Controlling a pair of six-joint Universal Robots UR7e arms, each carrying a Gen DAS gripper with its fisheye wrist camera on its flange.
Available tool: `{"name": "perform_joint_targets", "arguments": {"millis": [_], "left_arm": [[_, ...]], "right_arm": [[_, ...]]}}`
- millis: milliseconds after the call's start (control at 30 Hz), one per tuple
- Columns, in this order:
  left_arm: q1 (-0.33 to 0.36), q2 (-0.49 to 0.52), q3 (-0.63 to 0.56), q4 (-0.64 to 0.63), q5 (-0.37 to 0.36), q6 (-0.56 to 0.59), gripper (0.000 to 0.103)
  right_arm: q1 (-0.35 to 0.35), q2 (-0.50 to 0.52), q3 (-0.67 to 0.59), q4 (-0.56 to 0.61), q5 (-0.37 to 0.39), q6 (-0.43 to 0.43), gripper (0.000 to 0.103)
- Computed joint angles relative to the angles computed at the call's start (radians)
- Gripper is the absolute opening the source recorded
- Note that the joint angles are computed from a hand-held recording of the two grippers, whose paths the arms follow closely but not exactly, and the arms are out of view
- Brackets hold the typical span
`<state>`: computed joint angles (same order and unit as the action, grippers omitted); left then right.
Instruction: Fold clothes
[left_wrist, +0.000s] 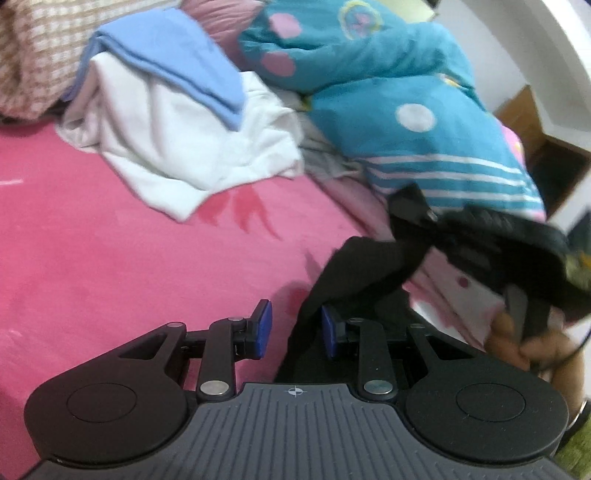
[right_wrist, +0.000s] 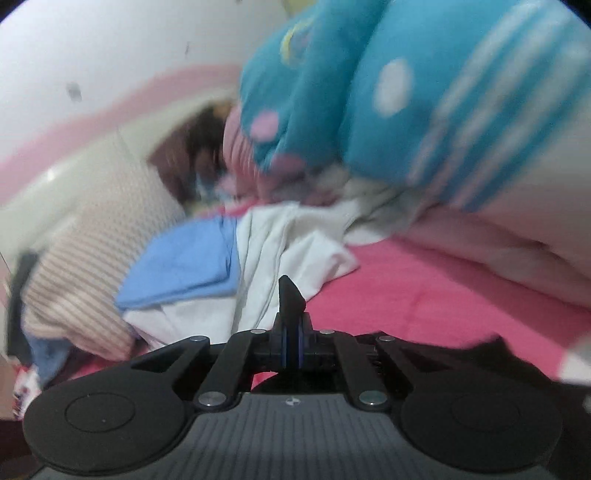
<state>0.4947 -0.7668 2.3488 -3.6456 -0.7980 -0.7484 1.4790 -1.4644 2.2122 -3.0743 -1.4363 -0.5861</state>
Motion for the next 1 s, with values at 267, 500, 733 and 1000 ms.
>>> {"name": "perform_joint_targets", "arguments": {"millis": [267,500,733,1000], "left_arm": [[-0.006,0.051,-0.01,-0.152,-0.107,0.129,0.028],[0.006,0.051,-0.046,0.009,-0.198,0.181,0.028],[0.012,0.039,-0.062,0.122,-0.275,0.247,0.03],[0.055,0.017,-0.056,0.125,-0.358,0.195,0.029]], "right_arm": [[-0.261,-0.208,0.113,0.135,0.182,0.078,0.007],[-0.303,-0.295,0.147,0.207,0.016,0.194,0.018],[-0.165,-0.321,0.199,0.006,-0.166,0.102,0.041],[-0.018,-0.194,0.125,0.117,-0.204,0.018,0.061]]}}
